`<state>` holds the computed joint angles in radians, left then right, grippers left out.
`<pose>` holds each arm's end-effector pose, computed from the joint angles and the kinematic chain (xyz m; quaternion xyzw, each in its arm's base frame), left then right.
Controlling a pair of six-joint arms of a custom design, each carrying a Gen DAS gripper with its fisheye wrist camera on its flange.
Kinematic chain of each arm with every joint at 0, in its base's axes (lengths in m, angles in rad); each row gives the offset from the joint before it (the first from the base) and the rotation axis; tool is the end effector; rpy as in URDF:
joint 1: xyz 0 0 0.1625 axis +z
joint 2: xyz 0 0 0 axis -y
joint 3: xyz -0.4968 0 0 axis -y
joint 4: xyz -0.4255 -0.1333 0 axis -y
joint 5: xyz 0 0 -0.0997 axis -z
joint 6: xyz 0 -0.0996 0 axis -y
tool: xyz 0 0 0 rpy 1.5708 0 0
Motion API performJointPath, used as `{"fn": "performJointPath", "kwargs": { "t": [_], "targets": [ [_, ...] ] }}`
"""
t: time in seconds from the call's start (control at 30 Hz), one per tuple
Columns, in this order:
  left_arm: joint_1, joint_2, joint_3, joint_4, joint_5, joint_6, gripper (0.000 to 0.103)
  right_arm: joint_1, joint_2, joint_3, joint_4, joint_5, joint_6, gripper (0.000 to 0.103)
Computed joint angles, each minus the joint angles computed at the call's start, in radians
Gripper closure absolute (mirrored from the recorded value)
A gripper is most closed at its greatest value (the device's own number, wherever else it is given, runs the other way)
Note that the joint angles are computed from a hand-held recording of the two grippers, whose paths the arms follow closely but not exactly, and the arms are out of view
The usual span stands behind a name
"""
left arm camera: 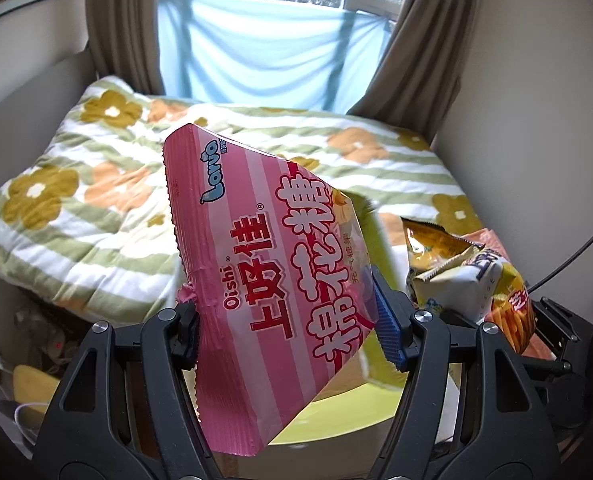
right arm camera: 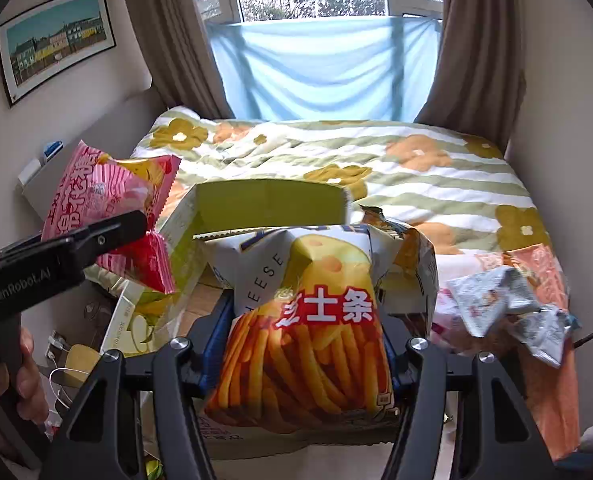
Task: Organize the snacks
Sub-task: 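Carry both bags to the yellow box and open both tools to drop them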
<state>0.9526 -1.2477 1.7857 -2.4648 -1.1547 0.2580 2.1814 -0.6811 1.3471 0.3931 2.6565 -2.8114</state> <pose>-0.2343 -0.6289 0.3649 0.3754 0.8875 -0.2069 0.1690 0.4133 -0.5118 0.1231 -0.0137 -0.8385 0.4197 0.3473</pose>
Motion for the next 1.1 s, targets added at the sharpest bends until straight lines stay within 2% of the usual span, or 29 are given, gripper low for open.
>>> {"fn": "performJointPath", "kwargs": {
  "t": [0.07,0.17,0.27,0.4,0.67,0.7,0.77,0.8,0.87,0.97,1.1],
  "targets": [
    [0.019,0.003,-0.019,0.018,-0.004,0.002,0.039,0.004,0.02,-0.03,0.002,0.009,-0.022,0.046],
    [0.037,0.005,-0.041,0.025,-0.006,0.018,0.039,0.018,0.046,-0.085,-0.024,0.043,-0.111,0.046],
    [0.05,0.011,-0.061,0.029,-0.009,0.035,0.039,0.018,0.063,-0.126,-0.04,0.041,-0.166,0.046],
    [0.064,0.022,-0.073,0.033,-0.015,0.042,0.039,0.001,0.101,-0.182,0.019,0.037,-0.154,0.046],
    [0.067,0.058,-0.068,0.087,0.025,0.069,0.039,-0.035,0.106,-0.181,0.098,0.023,-0.074,0.046],
    [0.068,0.06,-0.066,0.09,0.023,0.073,0.037,-0.04,0.103,-0.178,0.101,0.016,-0.069,0.046],
    [0.066,0.064,-0.063,0.094,0.025,0.076,0.018,-0.046,0.1,-0.177,0.106,0.008,-0.066,0.046],
    [0.069,0.062,-0.063,0.094,0.019,0.077,0.002,-0.048,0.099,-0.178,0.108,0.006,-0.066,0.046],
    [0.069,0.055,-0.052,0.074,0.019,0.077,0.0,-0.052,0.098,-0.177,0.109,0.002,-0.07,0.046],
    [0.066,0.052,-0.039,0.073,0.083,0.077,0.0,-0.058,0.102,-0.177,0.121,-0.006,-0.064,0.046],
    [0.087,0.036,-0.043,0.093,0.077,0.037,0.0,-0.069,0.107,-0.183,0.141,-0.065,-0.058,0.045]
  ]
}}
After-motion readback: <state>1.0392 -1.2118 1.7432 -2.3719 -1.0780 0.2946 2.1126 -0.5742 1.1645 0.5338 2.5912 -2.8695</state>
